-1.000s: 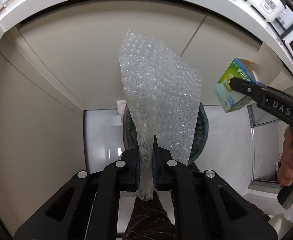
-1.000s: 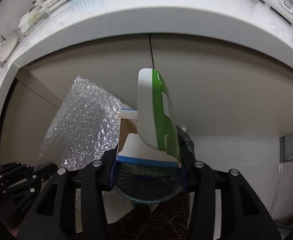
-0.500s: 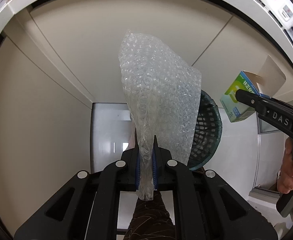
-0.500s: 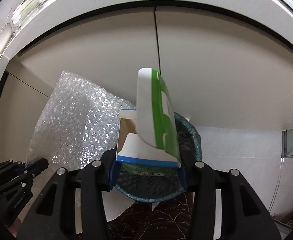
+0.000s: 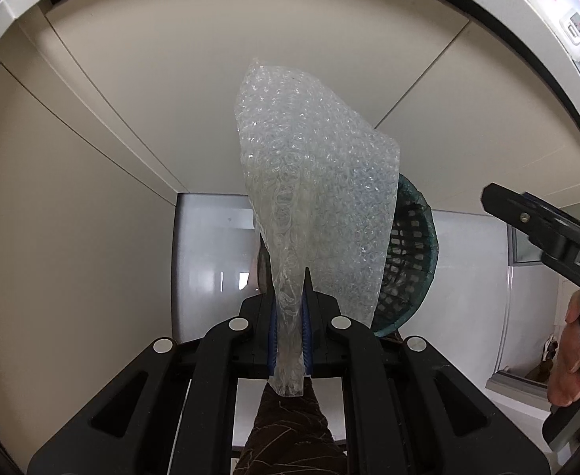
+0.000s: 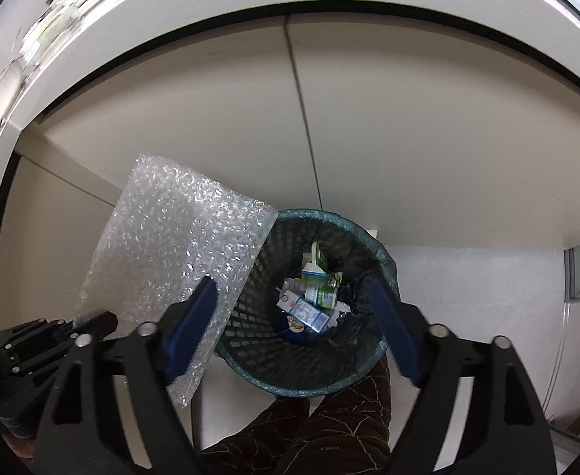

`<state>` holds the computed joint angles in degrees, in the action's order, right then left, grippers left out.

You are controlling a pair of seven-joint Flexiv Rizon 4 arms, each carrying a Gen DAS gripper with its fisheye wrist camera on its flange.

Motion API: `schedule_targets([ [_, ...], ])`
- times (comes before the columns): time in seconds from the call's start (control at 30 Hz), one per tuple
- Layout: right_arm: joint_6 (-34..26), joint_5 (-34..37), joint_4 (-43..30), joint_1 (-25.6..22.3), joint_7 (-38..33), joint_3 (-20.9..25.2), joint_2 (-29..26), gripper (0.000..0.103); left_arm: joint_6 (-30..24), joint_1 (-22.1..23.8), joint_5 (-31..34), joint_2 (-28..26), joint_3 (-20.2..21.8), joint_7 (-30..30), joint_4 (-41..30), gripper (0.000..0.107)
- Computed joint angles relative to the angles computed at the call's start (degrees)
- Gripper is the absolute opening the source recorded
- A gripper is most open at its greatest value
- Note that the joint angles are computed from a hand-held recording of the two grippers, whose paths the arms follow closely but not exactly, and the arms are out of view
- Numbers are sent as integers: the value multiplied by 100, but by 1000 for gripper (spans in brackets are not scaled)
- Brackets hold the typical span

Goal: Collect trash
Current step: 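Open the right tool to drop the green box into the wastebasket, then open the left tool to drop the bubble wrap into the wastebasket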

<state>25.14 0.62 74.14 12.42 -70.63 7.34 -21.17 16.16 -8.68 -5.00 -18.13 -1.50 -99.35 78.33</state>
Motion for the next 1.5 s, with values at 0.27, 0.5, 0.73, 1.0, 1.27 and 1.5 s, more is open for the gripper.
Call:
schedule_targets([
  [0.27, 56, 54, 78, -113, 184, -54, 105, 90, -339, -32, -48, -287, -63, 55, -319, 9],
  [0.5, 45, 63, 36, -225, 153, -92, 159, 91, -694, -108, -50, -624, -99, 212, -733, 9],
  [0.73, -57, 110, -132, -359, 34, -138, 151, 91, -1093, -212, 119, -997, -63, 312, -1165, 9],
  [1.0, -191, 76, -206, -428, 71, -185, 128, 91, -1237, -356, 255, -1136, -34, 362, -1324, 21],
  [1.27, -255, 93, -328, -432, 63, -169, 43, 91, -1013, -426, 331, -1071, 17, 134, -1247, 49],
  [1.5, -222, 140, -405, -388, 5, -124, 111, 91, -537, -279, 138, -797, -1, 16, -1132, 75],
])
